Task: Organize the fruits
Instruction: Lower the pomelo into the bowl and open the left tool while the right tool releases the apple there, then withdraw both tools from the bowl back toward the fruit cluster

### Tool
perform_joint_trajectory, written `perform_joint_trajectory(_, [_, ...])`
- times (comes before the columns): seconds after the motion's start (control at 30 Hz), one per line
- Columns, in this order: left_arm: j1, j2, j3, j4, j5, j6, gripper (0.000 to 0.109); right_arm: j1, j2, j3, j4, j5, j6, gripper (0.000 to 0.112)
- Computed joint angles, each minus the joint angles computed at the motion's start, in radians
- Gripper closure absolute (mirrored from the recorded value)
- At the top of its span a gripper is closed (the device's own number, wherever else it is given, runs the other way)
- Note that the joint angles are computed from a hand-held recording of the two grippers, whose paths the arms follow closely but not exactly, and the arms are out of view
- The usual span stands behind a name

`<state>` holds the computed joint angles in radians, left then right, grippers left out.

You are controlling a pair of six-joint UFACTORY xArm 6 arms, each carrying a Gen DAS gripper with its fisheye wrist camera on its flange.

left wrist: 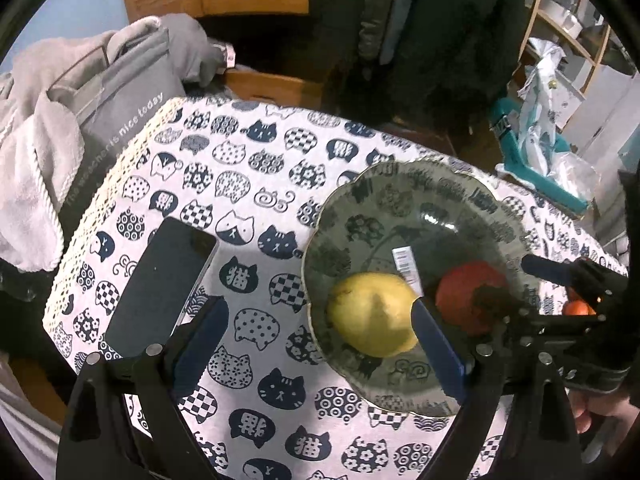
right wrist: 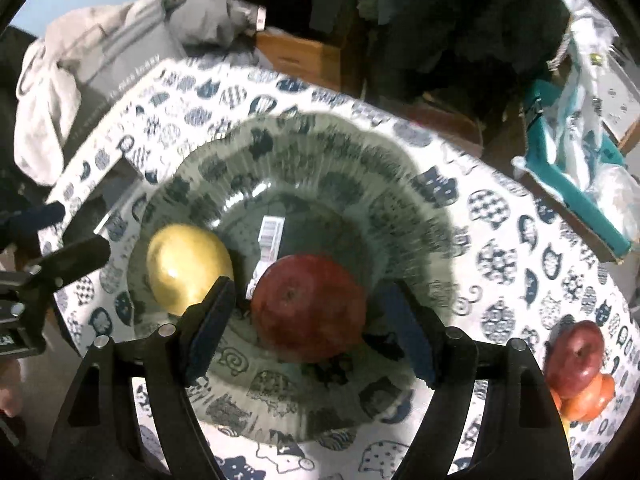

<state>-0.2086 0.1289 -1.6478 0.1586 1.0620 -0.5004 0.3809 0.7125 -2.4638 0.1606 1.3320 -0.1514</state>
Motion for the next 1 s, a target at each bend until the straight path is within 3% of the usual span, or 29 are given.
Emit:
perform_joint_trajectory(0.4, [-0.054, -0.036, -0.034, 0.005, -0.062, 0.01, 0.015, -0.064, -0.245, 0.25, -0.051, -0.169, 0.059, 0.034])
perform_joint_trajectory(0.77, [-0.121, -0.06, -0.074, 0.056, -0.099, 0.027, 0.015, -0.115, -0.476, 0.472, -0.025, -0.33, 0.014, 0.034])
perform_joint_trajectory(1.0, [-0.147, -0.091, -0.066, 0.085, -0.148, 0.022, 0.015, -0.156, -0.585, 0.576, 0.005, -0.377, -0.022, 0.034])
